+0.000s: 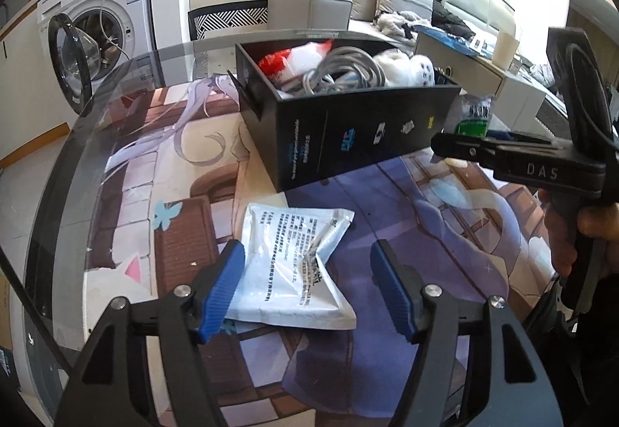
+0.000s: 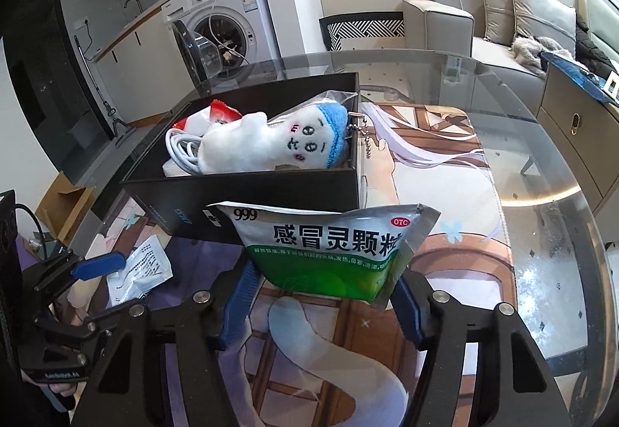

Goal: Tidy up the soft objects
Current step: 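Carry the sachet with the left gripper while the right carries the green packet over the box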

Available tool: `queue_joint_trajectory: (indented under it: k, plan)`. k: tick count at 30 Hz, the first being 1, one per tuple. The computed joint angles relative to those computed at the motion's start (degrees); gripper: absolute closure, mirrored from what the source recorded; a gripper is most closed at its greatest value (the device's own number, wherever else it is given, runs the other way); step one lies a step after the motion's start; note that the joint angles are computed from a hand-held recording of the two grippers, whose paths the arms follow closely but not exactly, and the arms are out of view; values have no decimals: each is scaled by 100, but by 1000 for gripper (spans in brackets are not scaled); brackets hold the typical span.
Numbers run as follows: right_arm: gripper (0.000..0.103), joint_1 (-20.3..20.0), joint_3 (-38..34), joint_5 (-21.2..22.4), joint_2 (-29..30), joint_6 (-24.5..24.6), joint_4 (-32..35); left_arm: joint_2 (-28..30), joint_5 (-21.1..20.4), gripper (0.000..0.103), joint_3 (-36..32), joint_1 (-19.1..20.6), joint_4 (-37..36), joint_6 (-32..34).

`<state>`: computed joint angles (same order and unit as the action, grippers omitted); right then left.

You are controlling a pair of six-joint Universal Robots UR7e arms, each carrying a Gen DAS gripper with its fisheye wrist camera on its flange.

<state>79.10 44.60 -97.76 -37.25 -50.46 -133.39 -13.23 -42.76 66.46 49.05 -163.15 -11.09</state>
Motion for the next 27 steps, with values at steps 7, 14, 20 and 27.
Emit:
queue_joint_trajectory:
  k: [7,14,20,27]
  plan:
    - [38,-10,39,68,-46,-4,5,5,167,24,-173,72,622,-393]
    - [38,-11,132,154,-127,-53,-10,251,435,56,-466,23,671,-63]
    - [38,8,414,300,-296,-214,-142,275,328,67,-399,-14,354,232]
    - [38,47,683,449,-461,-293,-297,162,163,68,-165,-47,-102,358]
